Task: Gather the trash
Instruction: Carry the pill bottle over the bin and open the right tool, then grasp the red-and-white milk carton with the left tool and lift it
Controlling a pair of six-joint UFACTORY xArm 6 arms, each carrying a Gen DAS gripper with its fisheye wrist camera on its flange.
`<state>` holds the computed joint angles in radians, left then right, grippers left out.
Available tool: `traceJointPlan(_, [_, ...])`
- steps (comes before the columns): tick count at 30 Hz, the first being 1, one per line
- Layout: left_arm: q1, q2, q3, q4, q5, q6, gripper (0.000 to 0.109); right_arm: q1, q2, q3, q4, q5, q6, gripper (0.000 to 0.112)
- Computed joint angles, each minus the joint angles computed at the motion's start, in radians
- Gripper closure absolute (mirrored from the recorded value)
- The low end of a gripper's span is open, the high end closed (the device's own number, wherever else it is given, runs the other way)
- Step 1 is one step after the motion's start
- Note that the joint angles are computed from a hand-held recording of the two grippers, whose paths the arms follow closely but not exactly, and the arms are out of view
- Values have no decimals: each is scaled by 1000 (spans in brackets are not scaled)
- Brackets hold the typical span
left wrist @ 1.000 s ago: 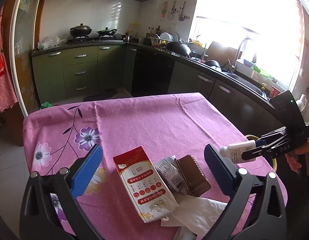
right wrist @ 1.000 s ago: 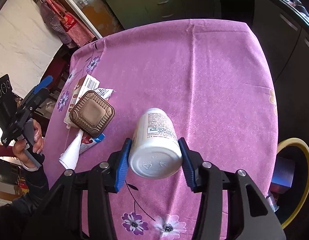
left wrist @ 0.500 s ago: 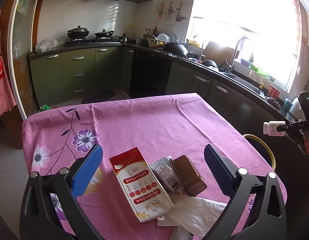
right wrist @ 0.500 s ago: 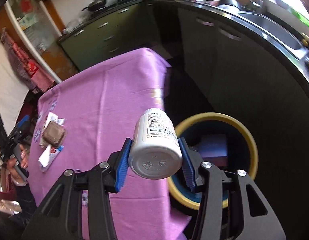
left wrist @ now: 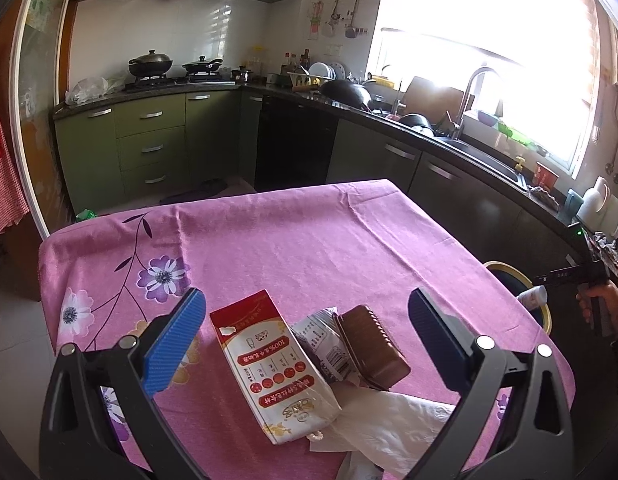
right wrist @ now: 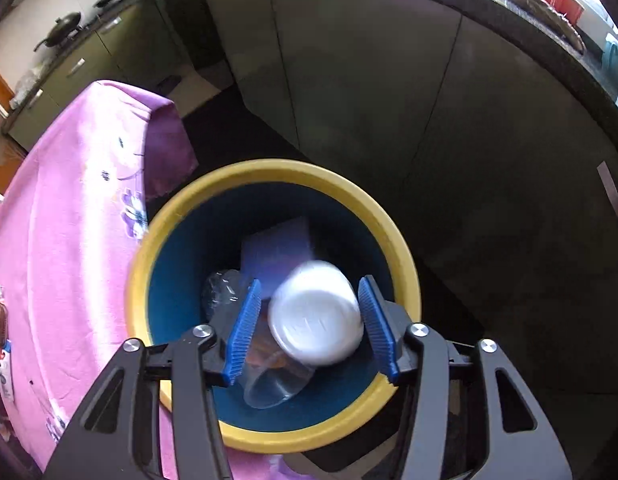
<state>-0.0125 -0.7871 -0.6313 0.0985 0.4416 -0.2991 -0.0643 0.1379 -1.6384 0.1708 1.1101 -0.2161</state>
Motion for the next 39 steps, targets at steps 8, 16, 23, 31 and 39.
traceJointPlan(8, [-7, 5, -9, -62, 11, 54, 12, 28, -208, 178, 192, -28, -160, 52])
traceJointPlan(16, [20, 53, -97, -94, 201, -16, 12, 51, -280, 228, 256, 11, -241, 48])
traceJointPlan(23, [92, 181, -183, -166, 420, -80, 15, 90, -274, 235, 280, 19, -237, 48])
traceJointPlan(31, [76, 248, -218, -127, 466, -137, 35, 98, -258, 246, 307, 33, -259, 47])
traceJointPlan(39, [81, 302, -250, -120, 453, -135, 56, 82, -264, 260, 319, 42, -267, 47])
